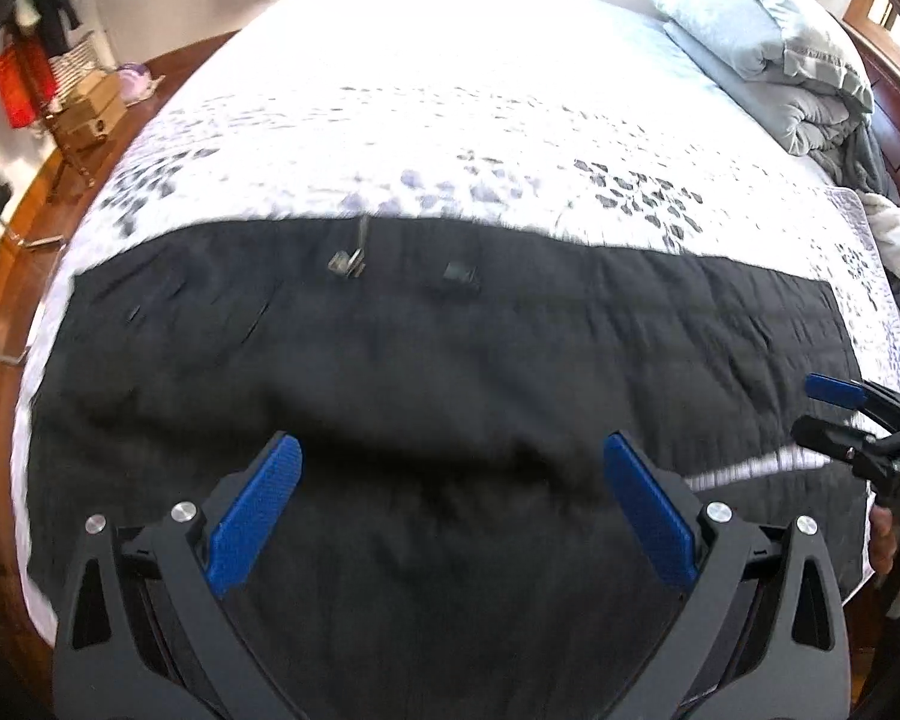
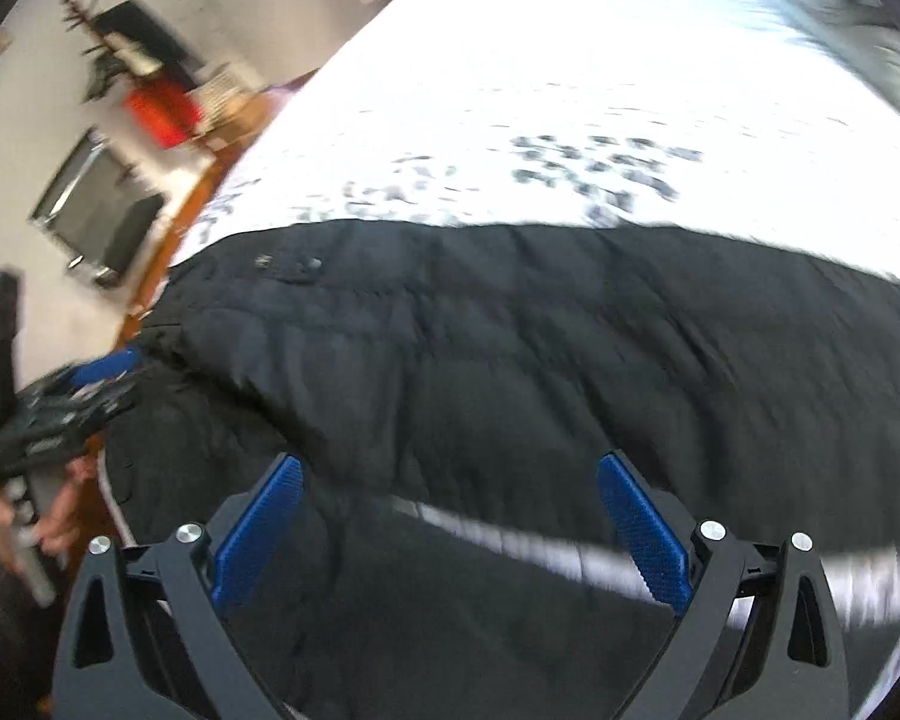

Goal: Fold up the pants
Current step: 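Move both grippers to the pant leg hems and lower onto the fabric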

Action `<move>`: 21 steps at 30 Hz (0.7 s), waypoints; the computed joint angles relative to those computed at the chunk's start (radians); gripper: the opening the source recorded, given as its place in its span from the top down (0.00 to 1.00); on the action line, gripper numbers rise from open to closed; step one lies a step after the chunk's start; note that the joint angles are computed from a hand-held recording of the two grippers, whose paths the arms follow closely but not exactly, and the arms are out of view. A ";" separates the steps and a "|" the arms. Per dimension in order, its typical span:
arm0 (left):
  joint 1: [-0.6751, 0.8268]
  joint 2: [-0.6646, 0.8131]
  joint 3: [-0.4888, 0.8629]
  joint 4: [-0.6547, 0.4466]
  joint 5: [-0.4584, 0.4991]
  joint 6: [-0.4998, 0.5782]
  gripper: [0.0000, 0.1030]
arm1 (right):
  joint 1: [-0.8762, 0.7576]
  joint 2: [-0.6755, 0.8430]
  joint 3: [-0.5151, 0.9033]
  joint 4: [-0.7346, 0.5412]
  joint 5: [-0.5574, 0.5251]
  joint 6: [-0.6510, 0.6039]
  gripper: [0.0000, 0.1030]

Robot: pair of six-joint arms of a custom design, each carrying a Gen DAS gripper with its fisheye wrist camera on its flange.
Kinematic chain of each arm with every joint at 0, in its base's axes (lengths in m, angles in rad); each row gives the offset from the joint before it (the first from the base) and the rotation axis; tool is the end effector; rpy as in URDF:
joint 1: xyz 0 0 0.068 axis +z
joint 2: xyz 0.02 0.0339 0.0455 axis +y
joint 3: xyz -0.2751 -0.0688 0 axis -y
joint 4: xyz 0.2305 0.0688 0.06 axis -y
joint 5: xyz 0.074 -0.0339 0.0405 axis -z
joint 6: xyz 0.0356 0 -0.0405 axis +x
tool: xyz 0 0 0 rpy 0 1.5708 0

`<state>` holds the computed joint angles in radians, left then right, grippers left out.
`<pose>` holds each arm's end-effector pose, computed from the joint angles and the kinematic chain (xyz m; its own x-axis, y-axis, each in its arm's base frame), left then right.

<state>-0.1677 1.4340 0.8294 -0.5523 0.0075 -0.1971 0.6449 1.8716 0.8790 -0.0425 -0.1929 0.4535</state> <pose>0.2468 -0.0420 0.2040 -0.9185 -0.0431 -0.3930 -0.0102 0.9963 -0.0855 0.2623 0.2058 0.1223 -0.9105 -0.1468 -0.3866 -0.2996 0.8786 0.3718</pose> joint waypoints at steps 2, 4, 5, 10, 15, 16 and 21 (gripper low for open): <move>0.000 0.117 0.075 0.017 -0.008 0.020 0.03 | -0.052 0.085 0.094 -0.019 -0.061 -0.078 0.04; 0.005 0.231 0.156 0.029 0.006 0.039 0.03 | -0.106 0.181 0.201 -0.048 -0.106 -0.153 0.04; 0.010 0.291 0.201 0.037 0.022 0.040 0.03 | -0.125 0.212 0.236 -0.058 -0.125 -0.179 0.04; 0.027 0.479 0.366 0.030 0.105 0.047 0.03 | -0.237 0.420 0.501 -0.200 -0.304 -0.351 0.04; 0.005 0.618 0.508 0.026 0.078 0.078 0.03 | -0.267 0.551 0.712 -0.359 -0.330 -0.511 0.04; 0.003 0.638 0.529 0.024 0.065 0.073 0.03 | -0.269 0.563 0.733 -0.369 -0.330 -0.526 0.04; 0.012 0.748 0.637 -0.008 0.049 -0.030 0.03 | -0.279 0.611 0.810 -0.400 -0.306 -0.530 0.04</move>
<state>-0.1558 2.1818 1.4663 -0.5600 0.0562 -0.2275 0.3659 2.4829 1.6892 -0.4423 -0.4988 -0.0761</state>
